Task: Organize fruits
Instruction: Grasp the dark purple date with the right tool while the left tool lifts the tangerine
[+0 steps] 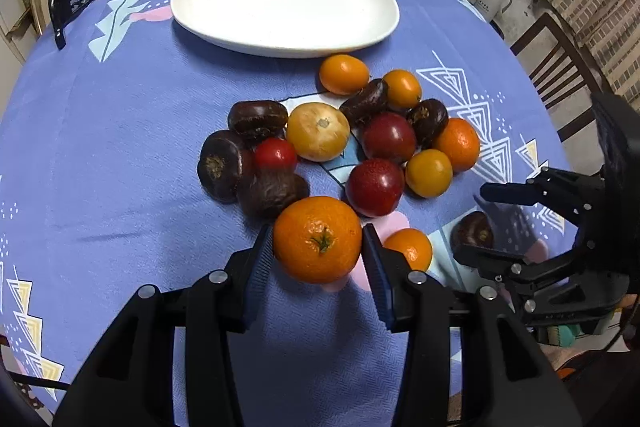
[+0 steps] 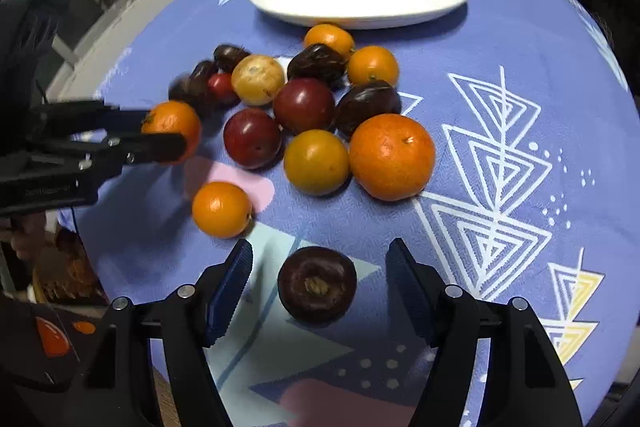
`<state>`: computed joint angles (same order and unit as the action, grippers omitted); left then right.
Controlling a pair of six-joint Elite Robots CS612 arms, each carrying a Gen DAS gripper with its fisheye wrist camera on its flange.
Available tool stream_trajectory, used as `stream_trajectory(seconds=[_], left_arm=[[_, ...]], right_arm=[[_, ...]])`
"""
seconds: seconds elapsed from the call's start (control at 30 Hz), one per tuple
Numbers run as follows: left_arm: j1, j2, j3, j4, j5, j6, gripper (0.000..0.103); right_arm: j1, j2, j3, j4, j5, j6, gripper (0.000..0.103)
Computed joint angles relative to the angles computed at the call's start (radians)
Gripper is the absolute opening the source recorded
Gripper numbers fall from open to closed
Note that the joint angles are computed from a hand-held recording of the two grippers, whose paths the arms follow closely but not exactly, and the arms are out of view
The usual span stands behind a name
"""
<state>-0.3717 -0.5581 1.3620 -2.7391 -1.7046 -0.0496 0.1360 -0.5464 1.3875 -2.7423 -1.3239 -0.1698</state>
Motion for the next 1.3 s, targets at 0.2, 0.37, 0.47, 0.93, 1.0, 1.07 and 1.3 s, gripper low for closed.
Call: stream_trajectory(seconds=[0.2, 0.37, 0.47, 0.93, 1.0, 1.07, 1.3], left_arm=[[-0.005, 0.009, -0.01, 0.023, 0.02, -0.002, 0.044], [-0.009, 0.019, -0.021, 0.054, 0.039, -0.012, 0.044], [-0.01, 0.019, -0.019, 0.049, 0.043, -0.013, 0.044], [0.0, 0.004, 0.0, 0.006, -0.006, -0.023, 0.042], [0.007, -0.006, 0.007, -0.014, -0.017, -0.031, 0.042], [0.012, -0.013, 0.006, -0.029, -0.021, -0.036, 0.042], [0.019, -0.016, -0.026, -0.065, -0.035, -0.054, 0.042]], right_arm=[[0.006, -0.006, 0.013, 0.01, -0.033, -0.045, 0.041], [0.007, -0.015, 0.028, -0.014, -0.024, -0.054, 0.04], [0.009, -0.017, 0.029, -0.014, -0.021, -0.053, 0.04], [-0.007, -0.027, 0.036, -0.048, 0.023, 0.007, 0.04], [-0.011, -0.03, 0.037, -0.061, 0.033, 0.019, 0.04], [-0.016, -0.032, 0.034, -0.073, 0.047, 0.031, 0.04], [-0.027, -0.026, 0.003, -0.091, 0.091, 0.052, 0.04]])
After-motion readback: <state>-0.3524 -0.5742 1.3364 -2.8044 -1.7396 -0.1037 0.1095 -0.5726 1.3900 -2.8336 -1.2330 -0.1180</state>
